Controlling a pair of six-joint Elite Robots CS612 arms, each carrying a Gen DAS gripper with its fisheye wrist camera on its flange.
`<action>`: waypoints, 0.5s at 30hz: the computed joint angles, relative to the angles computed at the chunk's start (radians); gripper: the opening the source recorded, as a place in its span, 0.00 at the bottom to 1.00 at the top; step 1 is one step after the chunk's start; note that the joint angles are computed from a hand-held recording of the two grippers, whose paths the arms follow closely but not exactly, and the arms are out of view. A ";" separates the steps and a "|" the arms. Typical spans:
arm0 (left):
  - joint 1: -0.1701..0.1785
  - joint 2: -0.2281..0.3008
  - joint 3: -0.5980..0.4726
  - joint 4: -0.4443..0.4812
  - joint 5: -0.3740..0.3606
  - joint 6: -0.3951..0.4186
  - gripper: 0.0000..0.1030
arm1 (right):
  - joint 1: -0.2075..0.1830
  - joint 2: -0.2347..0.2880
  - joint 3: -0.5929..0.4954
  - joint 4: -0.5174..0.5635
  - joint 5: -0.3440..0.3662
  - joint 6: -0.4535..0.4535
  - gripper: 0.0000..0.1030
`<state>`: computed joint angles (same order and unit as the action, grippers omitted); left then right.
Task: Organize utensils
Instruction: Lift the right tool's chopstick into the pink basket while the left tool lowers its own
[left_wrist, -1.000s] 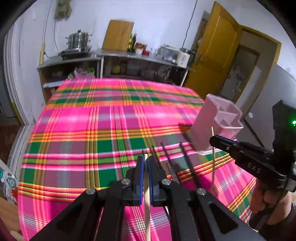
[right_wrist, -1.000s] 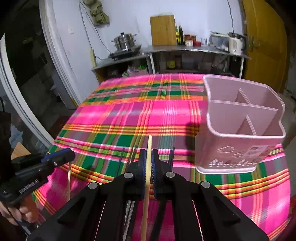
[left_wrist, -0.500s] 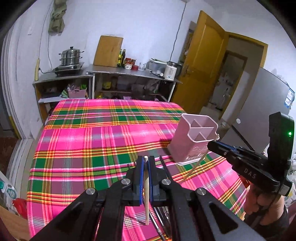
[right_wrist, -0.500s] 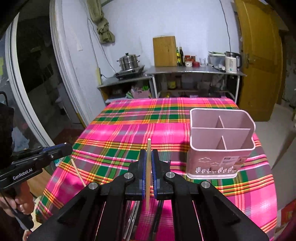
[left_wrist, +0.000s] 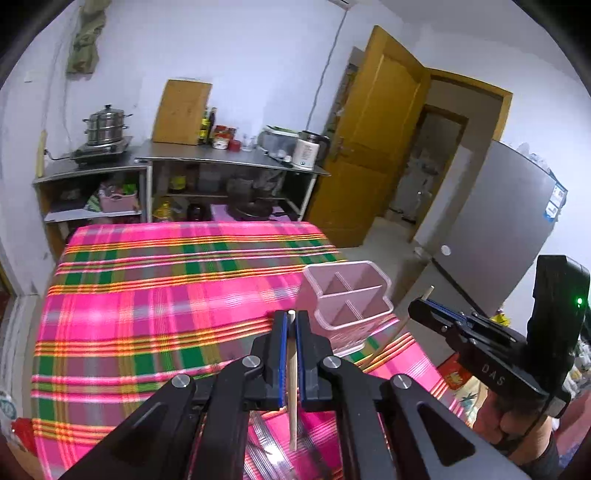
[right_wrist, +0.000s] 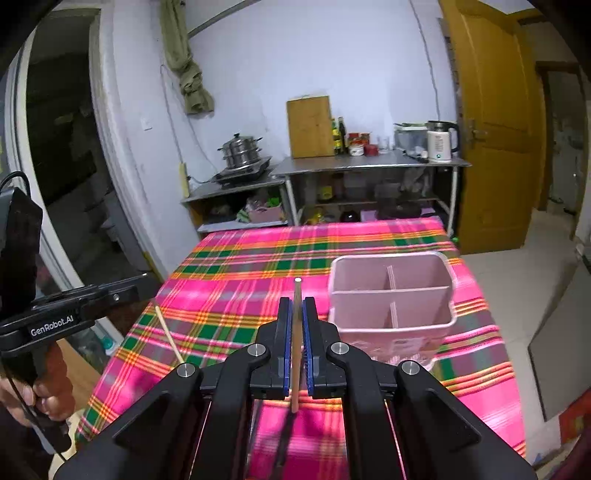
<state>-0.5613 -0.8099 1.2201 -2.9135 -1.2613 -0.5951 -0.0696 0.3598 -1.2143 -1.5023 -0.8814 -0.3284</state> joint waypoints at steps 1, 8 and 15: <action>0.001 0.008 -0.018 0.005 -0.007 0.003 0.04 | -0.002 -0.004 0.006 -0.010 -0.004 0.007 0.05; 0.015 0.076 -0.180 0.030 -0.033 0.031 0.04 | -0.017 -0.051 0.084 -0.126 -0.022 0.080 0.05; 0.029 0.158 -0.349 0.060 -0.023 0.055 0.04 | -0.025 -0.103 0.188 -0.298 -0.026 0.197 0.05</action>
